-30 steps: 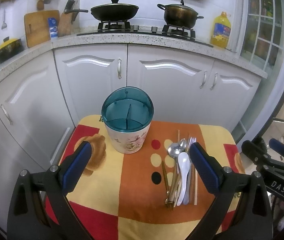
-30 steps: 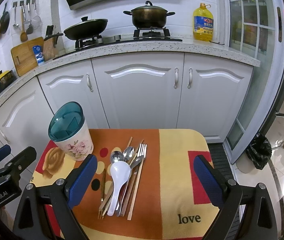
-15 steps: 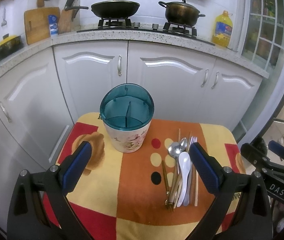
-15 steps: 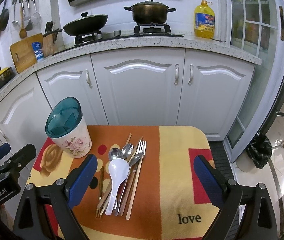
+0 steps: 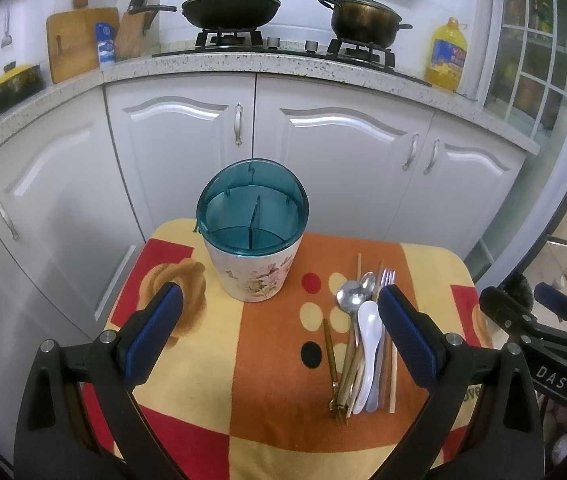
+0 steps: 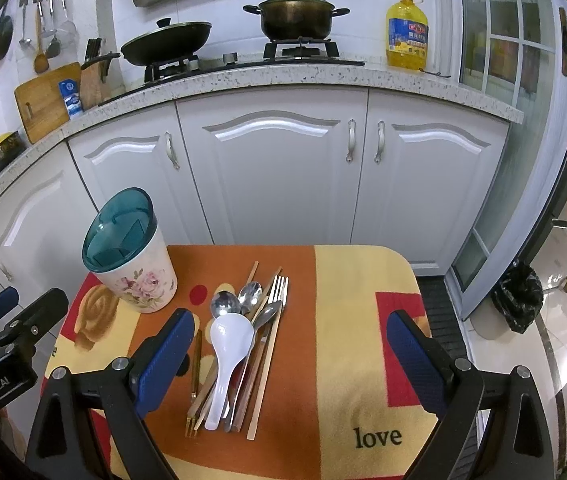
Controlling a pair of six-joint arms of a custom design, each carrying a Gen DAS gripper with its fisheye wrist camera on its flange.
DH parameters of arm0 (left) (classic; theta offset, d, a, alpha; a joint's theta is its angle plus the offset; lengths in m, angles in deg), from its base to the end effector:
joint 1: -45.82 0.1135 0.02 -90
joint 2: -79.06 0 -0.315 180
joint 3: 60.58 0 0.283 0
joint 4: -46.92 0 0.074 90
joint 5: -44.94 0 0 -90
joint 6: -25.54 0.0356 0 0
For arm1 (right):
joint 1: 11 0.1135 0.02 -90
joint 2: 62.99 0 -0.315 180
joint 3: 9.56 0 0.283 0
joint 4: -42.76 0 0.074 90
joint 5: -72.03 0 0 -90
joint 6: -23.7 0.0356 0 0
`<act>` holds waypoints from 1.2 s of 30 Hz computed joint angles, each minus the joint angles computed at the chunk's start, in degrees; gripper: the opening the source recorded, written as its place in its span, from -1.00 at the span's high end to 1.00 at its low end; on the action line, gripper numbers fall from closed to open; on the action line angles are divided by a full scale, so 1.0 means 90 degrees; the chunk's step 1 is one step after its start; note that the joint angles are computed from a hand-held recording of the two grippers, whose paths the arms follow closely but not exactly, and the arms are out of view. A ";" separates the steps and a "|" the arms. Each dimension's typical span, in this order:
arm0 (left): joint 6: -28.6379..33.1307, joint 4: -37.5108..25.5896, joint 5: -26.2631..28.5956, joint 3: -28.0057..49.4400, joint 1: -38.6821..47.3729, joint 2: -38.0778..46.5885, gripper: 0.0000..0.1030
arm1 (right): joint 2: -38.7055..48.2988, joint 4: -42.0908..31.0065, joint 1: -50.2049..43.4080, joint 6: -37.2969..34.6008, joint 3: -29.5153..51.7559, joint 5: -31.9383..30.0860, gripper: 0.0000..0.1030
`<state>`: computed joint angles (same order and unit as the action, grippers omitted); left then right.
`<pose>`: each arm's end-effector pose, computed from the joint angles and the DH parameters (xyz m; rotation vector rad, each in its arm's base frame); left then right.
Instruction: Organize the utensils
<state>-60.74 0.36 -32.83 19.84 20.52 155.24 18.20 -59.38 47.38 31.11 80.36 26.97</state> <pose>0.2747 -0.1382 0.3671 0.6894 2.2244 -0.4372 0.1502 0.1959 0.3687 0.7650 2.2458 -0.2748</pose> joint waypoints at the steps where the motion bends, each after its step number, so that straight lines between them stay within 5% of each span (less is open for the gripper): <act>1: -0.0006 0.0006 0.0008 0.0007 0.0004 0.0015 -0.92 | 0.0001 0.0005 -0.0008 -0.0018 0.0001 -0.0002 -0.88; 12: 0.0068 0.0086 -0.0100 -0.0051 0.0118 0.0183 -0.92 | -0.0119 0.0192 -0.0062 -0.0124 -0.0163 -0.0065 -0.88; 18: 0.0244 0.0122 -0.0096 -0.0167 0.0158 0.0329 -0.82 | -0.0640 0.1362 -0.0315 -0.0963 -0.0961 -0.0342 -0.87; 26: 0.0441 0.0044 0.0415 -0.0328 0.0035 0.0786 -0.58 | -0.1357 0.3506 -0.0998 -0.2327 -0.2540 -0.1318 -0.36; 31: 0.0529 0.0167 0.0563 -0.0201 -0.0399 0.1169 -0.56 | -0.1678 0.4161 -0.1446 -0.2777 -0.3145 -0.1614 -0.28; 36: 0.0461 -0.0001 0.0619 0.0285 -0.0766 0.1963 -0.32 | -0.1885 0.4578 -0.2052 -0.3317 -0.3499 -0.2053 -0.17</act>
